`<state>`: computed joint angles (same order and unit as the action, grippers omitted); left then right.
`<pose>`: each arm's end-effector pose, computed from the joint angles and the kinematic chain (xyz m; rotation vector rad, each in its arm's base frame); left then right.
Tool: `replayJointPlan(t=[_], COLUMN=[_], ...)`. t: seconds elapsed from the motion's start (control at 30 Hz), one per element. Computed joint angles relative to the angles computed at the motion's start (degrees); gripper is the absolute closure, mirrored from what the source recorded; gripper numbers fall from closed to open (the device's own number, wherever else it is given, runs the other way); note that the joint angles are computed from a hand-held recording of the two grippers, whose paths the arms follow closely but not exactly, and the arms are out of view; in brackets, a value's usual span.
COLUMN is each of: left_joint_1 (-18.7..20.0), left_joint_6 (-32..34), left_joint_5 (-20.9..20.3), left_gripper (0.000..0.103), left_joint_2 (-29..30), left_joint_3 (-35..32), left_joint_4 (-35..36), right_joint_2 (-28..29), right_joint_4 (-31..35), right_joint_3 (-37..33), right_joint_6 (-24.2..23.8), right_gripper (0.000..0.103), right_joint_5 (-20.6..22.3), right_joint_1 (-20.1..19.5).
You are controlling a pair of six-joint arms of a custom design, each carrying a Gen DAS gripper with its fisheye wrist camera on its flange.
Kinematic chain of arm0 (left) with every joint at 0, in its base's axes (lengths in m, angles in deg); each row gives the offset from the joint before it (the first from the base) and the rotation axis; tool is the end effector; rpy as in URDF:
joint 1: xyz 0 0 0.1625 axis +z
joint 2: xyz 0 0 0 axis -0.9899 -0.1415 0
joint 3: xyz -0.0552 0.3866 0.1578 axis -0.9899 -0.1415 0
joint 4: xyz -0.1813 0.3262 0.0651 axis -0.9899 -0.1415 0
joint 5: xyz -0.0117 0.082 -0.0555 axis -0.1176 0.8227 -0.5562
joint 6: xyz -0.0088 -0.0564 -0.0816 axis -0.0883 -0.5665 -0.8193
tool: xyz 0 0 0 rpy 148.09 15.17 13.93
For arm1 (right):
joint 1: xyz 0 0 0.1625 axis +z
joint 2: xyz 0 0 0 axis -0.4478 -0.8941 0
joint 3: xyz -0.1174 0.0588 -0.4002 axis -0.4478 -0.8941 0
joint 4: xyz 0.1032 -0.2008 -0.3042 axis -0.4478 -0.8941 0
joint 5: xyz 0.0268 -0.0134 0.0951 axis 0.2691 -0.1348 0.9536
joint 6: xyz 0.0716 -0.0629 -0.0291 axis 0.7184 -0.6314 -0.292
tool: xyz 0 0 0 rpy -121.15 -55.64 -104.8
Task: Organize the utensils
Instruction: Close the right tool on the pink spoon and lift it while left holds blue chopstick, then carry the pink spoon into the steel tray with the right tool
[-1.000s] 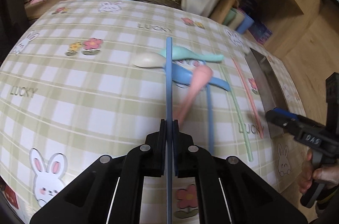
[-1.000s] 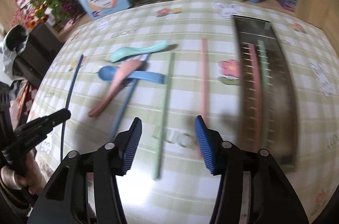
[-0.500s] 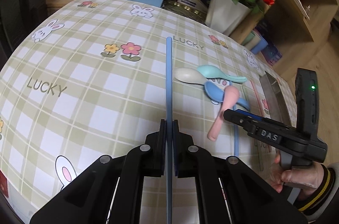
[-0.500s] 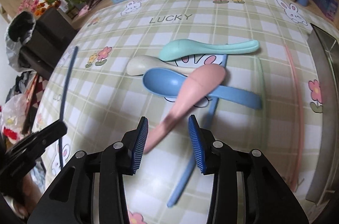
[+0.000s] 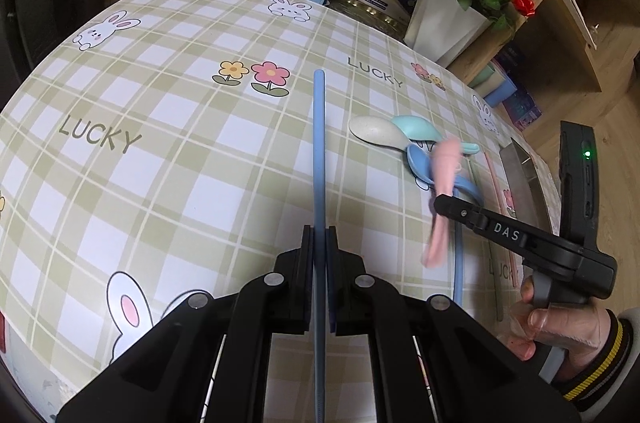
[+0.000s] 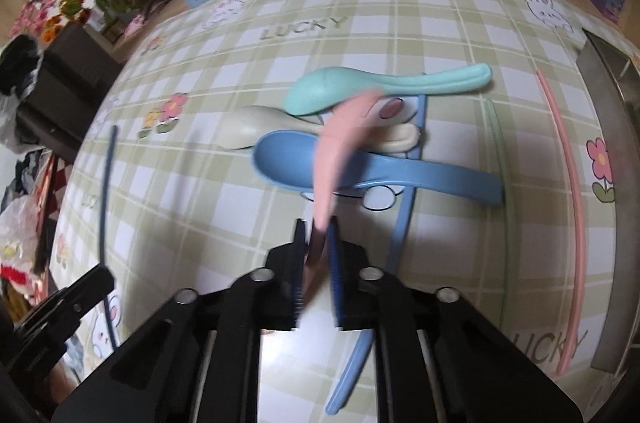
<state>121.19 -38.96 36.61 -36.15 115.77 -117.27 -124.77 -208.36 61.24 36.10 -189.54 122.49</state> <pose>-0.2206 -0.4459 0.1271 -0.0671 2.5401 -0.9011 0.1513 -0.5568 0.1468 0.4863 -2.6266 0.3888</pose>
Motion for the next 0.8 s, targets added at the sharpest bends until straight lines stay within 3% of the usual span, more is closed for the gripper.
replayJointPlan(t=[0.2, 0.8], left_joint_1=[-0.89, -4.14], left_joint_6=[-1.13, -3.86], left_joint_5=[0.06, 0.58], left_gripper=[0.098, 0.098], left_joint_2=[0.38, 4.05], left_joint_3=[-0.24, -4.19], left_joint_4=[0.91, 7.45], right_joint_2=[-3.58, -11.53], right_joint_4=[-0.89, -6.68], right_joint_3=[4.49, 11.14], right_joint_6=[-1.74, -7.58], right_gripper=[0.097, 0.097], right_joint_5=[4.29, 8.82], right_joint_1=[-1.72, -5.70])
